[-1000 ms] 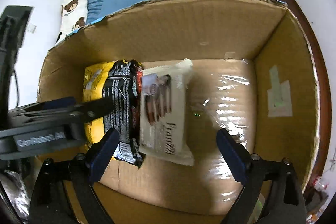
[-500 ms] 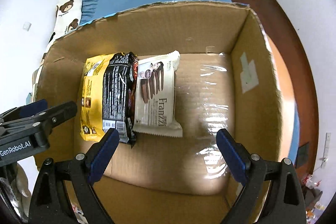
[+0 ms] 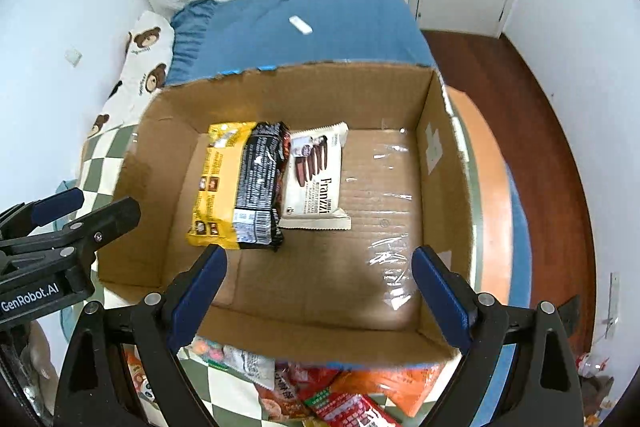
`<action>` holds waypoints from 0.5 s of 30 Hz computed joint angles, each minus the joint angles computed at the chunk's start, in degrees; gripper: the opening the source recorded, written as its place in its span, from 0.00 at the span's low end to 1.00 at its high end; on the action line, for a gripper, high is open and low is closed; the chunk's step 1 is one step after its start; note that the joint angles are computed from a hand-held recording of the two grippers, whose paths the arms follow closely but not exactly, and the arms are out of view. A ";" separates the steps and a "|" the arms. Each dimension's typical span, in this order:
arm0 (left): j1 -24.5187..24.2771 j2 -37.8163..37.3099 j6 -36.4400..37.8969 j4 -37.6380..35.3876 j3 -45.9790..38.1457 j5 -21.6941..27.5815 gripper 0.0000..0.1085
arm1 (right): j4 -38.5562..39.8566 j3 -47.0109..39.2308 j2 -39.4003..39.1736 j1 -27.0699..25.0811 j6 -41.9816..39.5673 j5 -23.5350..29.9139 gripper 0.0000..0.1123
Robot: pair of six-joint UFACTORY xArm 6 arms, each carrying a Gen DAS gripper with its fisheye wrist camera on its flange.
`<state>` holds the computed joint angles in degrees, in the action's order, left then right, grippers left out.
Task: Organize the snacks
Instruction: 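Lift both tools out of the box back toward the snack pile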
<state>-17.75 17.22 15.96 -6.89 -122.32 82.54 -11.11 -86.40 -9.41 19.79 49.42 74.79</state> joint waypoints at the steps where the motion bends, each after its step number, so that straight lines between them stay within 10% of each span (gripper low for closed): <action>1: 0.12 -1.62 0.40 -0.21 1.75 -0.95 0.83 | -0.74 -0.23 -0.36 0.58 0.43 0.29 0.85; 15: 2.61 -19.96 4.56 -4.48 20.84 -10.69 0.83 | -14.54 -3.34 -5.17 14.02 11.26 7.49 0.85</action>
